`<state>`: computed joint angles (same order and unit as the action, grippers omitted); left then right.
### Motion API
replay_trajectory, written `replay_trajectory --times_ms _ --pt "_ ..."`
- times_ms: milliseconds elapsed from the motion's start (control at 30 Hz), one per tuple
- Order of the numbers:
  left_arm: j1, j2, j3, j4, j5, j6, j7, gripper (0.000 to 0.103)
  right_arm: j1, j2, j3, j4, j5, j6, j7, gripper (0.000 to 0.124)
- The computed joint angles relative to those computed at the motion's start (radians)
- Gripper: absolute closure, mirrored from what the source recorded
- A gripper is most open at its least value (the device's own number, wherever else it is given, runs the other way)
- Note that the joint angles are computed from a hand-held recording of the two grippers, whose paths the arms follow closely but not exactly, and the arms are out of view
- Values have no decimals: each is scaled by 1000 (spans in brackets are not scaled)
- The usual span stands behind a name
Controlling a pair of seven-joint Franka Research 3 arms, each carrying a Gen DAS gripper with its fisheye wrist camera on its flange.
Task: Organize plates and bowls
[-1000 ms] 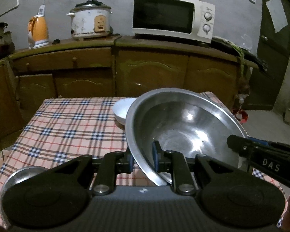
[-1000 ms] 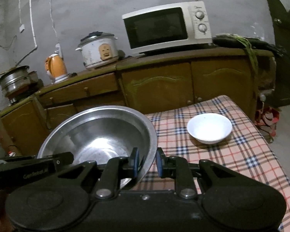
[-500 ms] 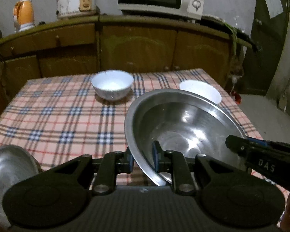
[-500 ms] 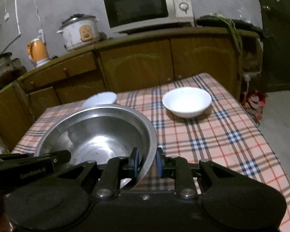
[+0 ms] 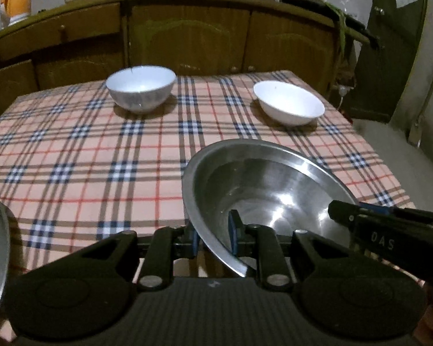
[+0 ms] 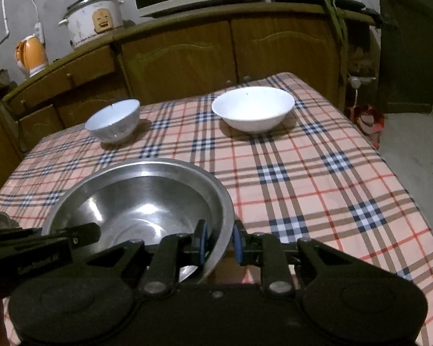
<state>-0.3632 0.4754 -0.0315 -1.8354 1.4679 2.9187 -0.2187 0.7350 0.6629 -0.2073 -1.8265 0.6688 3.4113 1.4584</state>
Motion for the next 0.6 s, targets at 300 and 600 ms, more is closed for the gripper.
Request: replay_trajectory --times_ms 300,600 --pt "-12 53 10 43 -45 17 33 82 -9 32 -13 20 -6 -20 25 99" --pt "-40 67 38 50 -89 18 70 81 -1 40 -24 16 -17 -14 45 99"
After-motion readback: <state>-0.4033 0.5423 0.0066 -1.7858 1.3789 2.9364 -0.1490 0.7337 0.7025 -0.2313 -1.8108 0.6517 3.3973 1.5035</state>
